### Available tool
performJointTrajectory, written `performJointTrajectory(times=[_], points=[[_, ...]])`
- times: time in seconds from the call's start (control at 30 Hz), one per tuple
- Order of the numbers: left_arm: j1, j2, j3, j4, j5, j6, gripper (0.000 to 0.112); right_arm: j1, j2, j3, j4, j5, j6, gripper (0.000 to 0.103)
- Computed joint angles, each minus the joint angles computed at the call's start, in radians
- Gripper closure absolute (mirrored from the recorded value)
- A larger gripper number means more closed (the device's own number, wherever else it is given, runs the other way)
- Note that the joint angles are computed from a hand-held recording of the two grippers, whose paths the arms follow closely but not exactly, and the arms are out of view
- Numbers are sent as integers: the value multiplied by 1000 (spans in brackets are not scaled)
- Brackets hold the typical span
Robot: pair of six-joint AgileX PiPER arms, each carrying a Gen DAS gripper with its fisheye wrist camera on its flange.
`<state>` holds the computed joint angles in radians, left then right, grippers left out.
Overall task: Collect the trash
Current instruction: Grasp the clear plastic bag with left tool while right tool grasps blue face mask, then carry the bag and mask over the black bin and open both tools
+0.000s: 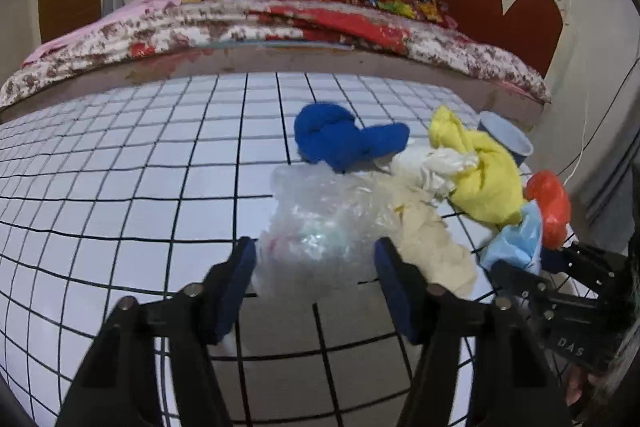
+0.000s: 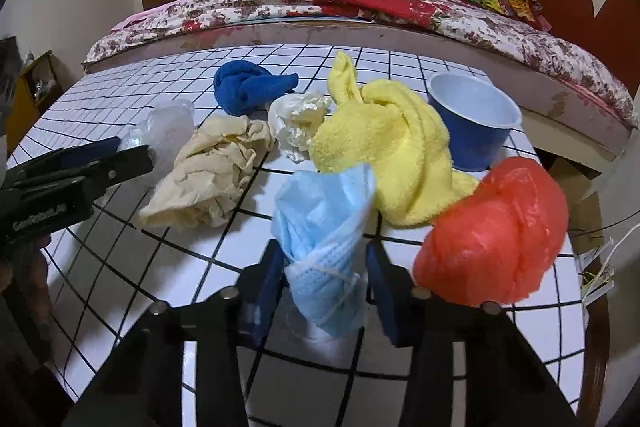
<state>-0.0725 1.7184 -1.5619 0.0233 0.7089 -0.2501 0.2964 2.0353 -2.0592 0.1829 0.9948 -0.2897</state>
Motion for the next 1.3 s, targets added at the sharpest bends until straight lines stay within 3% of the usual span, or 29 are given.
performJointTrajectory(times=[0.07, 0.17, 0.43, 0.73, 1.03, 1.3], points=[[9, 11, -4, -15, 16, 11, 70, -1, 2, -2, 13, 1, -6, 72], [28, -10, 19, -52, 4, 40, 74, -4, -21, 27, 31, -21, -8, 73], [-29, -150, 123, 104, -18, -91, 75, -26, -153, 157, 77, -84, -24, 73], [-121, -273, 179, 208, 24, -201, 75, -60, -313, 277, 91, -87, -34, 73], [-287, -361, 186, 357, 96, -341, 75, -120, -468, 386, 132, -80, -62, 73], [-457, -367, 162, 454, 141, -445, 75, -257, -598, 477, 236, -56, -163, 73]])
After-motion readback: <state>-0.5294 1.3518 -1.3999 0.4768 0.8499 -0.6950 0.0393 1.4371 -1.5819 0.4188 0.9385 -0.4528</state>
